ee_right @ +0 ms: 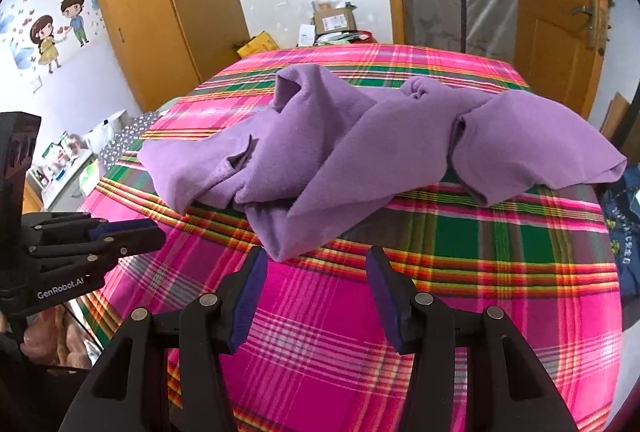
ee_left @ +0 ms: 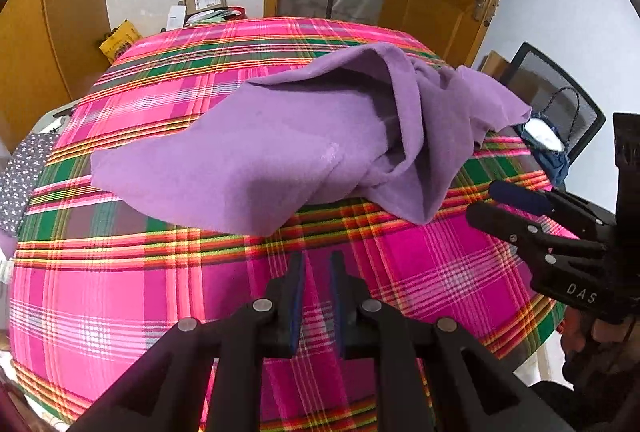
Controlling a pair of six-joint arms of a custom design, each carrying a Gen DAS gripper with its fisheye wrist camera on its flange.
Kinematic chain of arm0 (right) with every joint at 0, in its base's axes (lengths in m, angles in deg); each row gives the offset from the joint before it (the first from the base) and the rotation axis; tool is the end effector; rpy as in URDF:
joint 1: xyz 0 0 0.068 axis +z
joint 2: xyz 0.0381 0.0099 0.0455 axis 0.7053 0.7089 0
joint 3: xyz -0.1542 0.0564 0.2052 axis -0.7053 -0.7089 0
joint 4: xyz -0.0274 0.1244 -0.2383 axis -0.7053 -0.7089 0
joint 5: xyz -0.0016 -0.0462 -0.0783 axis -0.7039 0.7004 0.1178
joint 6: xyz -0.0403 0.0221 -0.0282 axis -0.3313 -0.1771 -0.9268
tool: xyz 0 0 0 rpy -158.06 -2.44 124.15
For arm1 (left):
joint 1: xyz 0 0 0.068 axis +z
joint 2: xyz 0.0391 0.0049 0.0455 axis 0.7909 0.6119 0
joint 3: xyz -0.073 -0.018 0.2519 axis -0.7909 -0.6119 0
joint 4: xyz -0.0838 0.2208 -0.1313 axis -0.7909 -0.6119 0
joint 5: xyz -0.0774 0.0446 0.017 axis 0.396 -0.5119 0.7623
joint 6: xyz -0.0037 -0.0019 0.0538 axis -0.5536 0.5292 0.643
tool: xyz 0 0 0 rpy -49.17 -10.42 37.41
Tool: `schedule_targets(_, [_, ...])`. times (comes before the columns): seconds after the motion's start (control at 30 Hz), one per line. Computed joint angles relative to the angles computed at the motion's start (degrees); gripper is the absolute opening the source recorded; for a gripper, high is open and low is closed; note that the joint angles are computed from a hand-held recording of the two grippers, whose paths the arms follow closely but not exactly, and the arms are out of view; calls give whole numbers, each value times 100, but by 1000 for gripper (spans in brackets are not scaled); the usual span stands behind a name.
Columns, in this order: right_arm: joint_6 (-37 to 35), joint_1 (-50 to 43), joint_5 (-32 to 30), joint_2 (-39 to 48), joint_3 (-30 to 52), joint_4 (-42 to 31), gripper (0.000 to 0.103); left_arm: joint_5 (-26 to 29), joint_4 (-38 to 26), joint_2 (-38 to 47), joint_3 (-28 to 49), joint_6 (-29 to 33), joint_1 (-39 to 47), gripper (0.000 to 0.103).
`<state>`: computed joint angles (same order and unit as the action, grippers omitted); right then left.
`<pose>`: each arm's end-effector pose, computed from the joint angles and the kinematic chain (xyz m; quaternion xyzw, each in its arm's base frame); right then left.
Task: Fold clothes
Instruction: 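Move both grippers toward the crumpled lilac garment on the bed, then grasp the lilac garment edge with the right gripper while the left gripper approaches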
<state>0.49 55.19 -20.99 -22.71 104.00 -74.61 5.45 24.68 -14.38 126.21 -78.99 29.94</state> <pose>0.1341 0.0245 0.2247 0.0158 0.9226 0.0750 0.3780 0.2268 -0.1011 0.2187 0.2377 0.9189 -0.1487 0.2774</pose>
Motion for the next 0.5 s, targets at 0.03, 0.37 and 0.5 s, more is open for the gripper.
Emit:
schedule_targets(0.03, [-5,26,16,54,16,42,53,-19,42,53,20,-32,11,12])
schedule_targets(0.37, [-16,214,360,557,237,208,53,-38,240,480,169,-130,39,12])
schedule_targets(0.5, [55,259,522,670,259,197,53,15,274,561,180,-112,73,12])
